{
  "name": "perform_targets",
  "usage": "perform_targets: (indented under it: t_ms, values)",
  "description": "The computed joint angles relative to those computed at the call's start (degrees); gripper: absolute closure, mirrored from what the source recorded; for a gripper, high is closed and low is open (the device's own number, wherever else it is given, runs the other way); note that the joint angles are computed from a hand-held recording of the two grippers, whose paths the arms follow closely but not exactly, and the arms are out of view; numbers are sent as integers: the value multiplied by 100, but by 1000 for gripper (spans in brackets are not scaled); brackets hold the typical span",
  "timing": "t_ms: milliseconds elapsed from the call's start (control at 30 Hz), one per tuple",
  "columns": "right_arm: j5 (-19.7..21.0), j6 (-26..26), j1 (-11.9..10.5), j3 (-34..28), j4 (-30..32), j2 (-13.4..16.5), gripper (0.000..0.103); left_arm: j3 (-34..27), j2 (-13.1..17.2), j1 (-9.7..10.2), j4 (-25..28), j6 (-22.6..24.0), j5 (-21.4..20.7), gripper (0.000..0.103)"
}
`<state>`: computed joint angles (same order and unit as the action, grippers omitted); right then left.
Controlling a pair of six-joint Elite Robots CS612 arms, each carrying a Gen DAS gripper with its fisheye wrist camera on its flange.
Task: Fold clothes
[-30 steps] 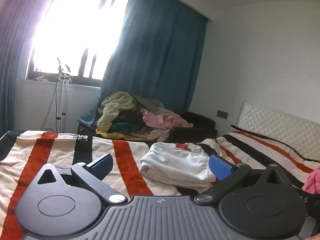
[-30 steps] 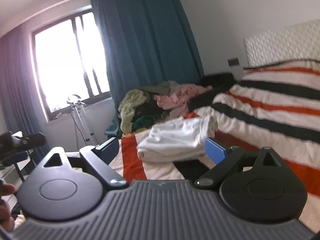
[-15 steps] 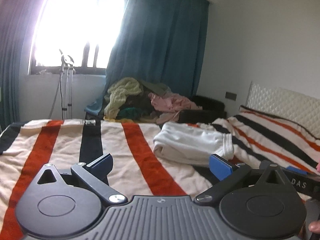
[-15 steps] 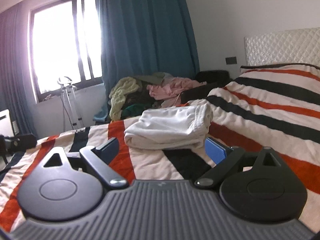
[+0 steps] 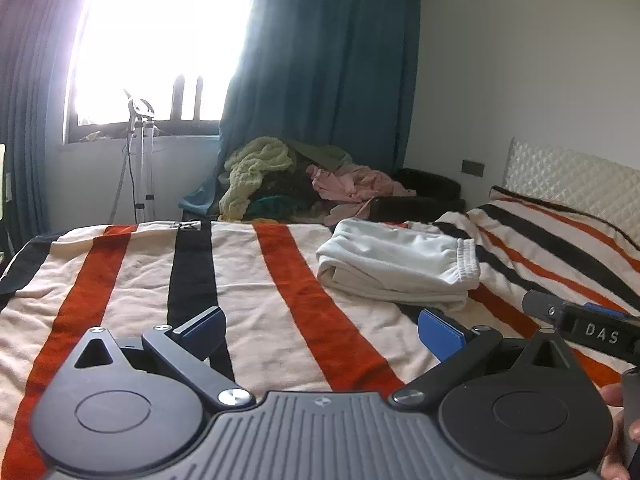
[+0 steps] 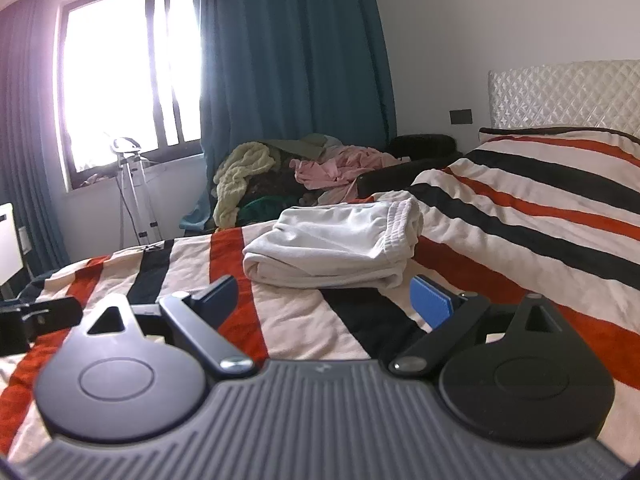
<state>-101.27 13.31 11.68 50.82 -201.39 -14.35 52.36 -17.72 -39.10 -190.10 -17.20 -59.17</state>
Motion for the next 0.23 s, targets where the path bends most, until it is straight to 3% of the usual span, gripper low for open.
perform_targets:
  t_ms: [233]
  values:
    - [82, 53, -11, 25, 44, -16, 9, 53, -31, 6, 112, -157, -92, 0]
